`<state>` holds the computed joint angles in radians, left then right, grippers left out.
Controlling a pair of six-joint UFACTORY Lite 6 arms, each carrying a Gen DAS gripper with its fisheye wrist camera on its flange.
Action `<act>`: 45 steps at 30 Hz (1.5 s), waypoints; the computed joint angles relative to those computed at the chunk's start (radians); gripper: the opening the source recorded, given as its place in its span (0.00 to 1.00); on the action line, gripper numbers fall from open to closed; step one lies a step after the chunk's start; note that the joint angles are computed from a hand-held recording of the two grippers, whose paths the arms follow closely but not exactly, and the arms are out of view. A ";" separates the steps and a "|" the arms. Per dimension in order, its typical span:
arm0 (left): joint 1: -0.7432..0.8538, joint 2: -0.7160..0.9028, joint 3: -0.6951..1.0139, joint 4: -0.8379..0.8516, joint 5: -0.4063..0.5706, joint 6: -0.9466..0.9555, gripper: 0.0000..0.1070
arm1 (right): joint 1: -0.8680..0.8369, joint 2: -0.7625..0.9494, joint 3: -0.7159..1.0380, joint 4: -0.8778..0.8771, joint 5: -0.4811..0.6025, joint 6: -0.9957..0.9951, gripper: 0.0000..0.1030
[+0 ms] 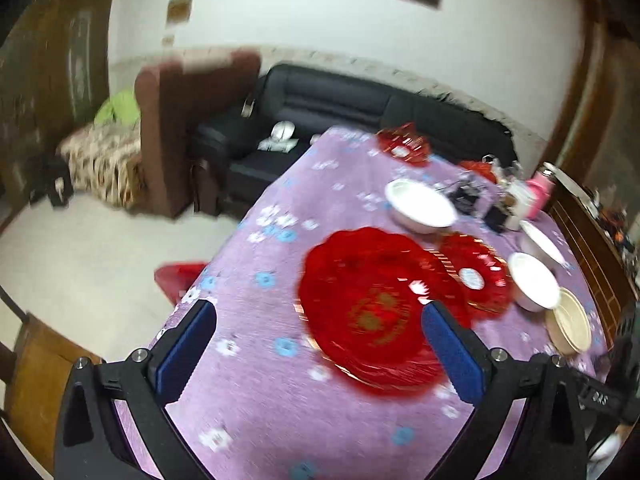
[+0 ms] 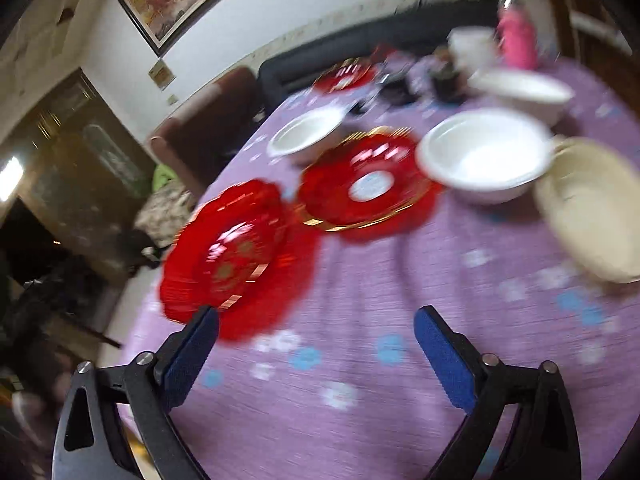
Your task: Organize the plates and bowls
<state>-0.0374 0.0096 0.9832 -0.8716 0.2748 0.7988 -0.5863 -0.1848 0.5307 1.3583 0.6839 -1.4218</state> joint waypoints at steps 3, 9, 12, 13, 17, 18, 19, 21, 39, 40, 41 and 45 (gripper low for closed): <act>0.066 0.220 0.175 -0.025 0.111 0.007 0.96 | 0.144 0.109 0.061 0.091 -0.059 0.010 0.83; 0.019 0.523 0.427 0.046 0.156 -0.130 0.96 | 0.332 0.325 0.246 0.160 -0.211 0.082 0.76; -0.011 0.647 0.554 0.158 0.177 -0.257 0.96 | 0.369 0.429 0.345 0.121 -0.248 0.159 0.68; -0.022 0.677 0.580 0.171 0.185 -0.275 0.96 | 0.373 0.455 0.372 0.101 -0.250 0.186 0.63; -0.047 0.718 0.617 0.161 0.200 -0.255 0.83 | 0.412 0.540 0.447 0.054 -0.276 0.254 0.42; -0.052 0.725 0.625 0.175 0.204 -0.263 0.66 | 0.422 0.548 0.455 0.068 -0.292 0.243 0.39; -0.067 0.714 0.614 0.231 0.180 -0.307 0.59 | 0.432 0.554 0.464 0.069 -0.302 0.237 0.29; -0.080 0.711 0.610 0.321 0.153 -0.378 0.40 | 0.442 0.568 0.479 0.063 -0.296 0.235 0.24; 0.083 0.281 0.112 -0.020 0.024 0.012 0.28 | 0.650 0.331 0.233 0.372 -0.422 -0.108 0.20; 0.080 0.272 0.094 -0.029 0.008 0.025 0.28 | 0.664 0.319 0.218 0.410 -0.435 -0.144 0.20; 0.075 0.265 0.079 -0.032 -0.006 0.029 0.28 | 0.679 0.308 0.204 0.458 -0.451 -0.189 0.20; 0.037 0.310 0.093 0.092 -0.065 -0.100 0.28 | 0.728 0.289 0.162 0.751 -0.509 -0.474 0.20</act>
<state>-0.0007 0.3196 1.0761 -0.7800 0.2096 0.6993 0.1421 0.1038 0.6929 2.1098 0.1746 -1.8961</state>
